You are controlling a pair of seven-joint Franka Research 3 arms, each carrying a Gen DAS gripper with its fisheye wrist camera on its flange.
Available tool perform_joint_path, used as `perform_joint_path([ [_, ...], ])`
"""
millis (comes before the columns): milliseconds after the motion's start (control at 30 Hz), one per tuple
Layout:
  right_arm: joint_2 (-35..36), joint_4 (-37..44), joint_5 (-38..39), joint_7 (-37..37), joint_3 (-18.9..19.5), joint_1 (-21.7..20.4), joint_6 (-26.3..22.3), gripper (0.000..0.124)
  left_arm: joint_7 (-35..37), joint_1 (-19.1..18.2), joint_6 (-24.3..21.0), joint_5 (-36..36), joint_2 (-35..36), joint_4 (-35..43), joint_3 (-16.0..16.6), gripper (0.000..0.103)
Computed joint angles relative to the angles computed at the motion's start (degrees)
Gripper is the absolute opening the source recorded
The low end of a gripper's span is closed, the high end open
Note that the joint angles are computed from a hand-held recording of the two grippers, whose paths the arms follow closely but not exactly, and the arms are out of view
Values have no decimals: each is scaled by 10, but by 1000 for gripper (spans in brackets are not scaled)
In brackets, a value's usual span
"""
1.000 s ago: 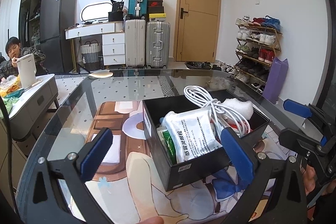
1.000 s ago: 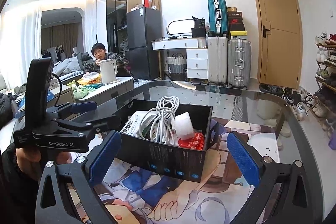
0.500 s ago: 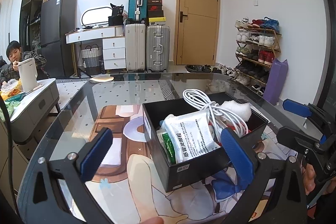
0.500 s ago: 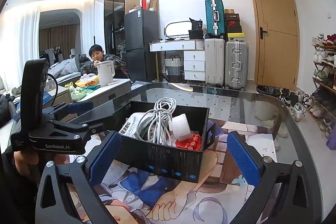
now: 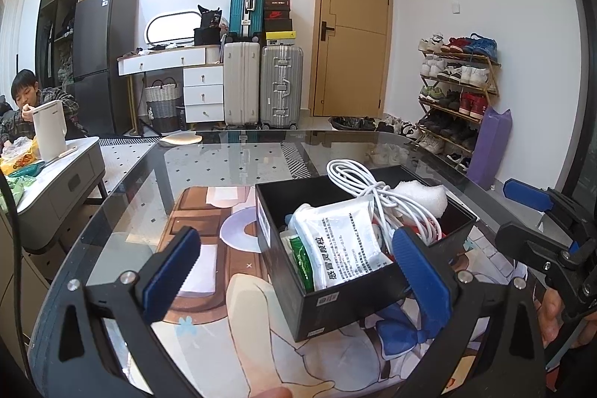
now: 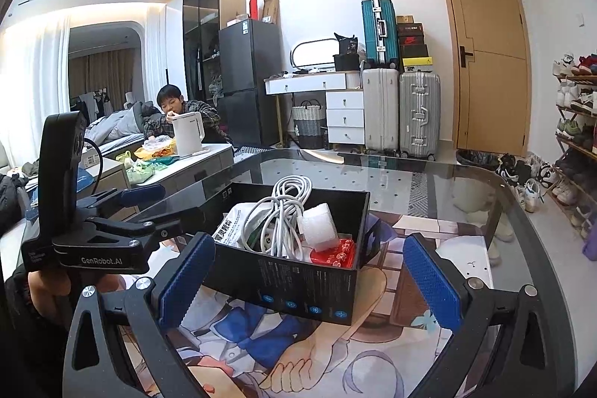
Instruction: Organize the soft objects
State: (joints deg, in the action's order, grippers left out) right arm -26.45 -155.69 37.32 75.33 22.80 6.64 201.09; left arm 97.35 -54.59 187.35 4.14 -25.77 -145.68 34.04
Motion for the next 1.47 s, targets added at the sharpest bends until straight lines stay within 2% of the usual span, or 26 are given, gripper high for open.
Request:
perform_joint_path([
  [633, -6, 1, 4, 7, 13, -10, -7, 103, -14, 3, 6, 11, 2, 0, 0, 103],
  [1067, -5, 0, -7, 11, 7, -9, -8, 103, -26, 3, 11, 26, 3, -1, 3, 103],
  [1467, -5, 1, -9, 12, 8, -11, -9, 103, -49, 31, 16, 37, 12, 1, -22, 103],
])
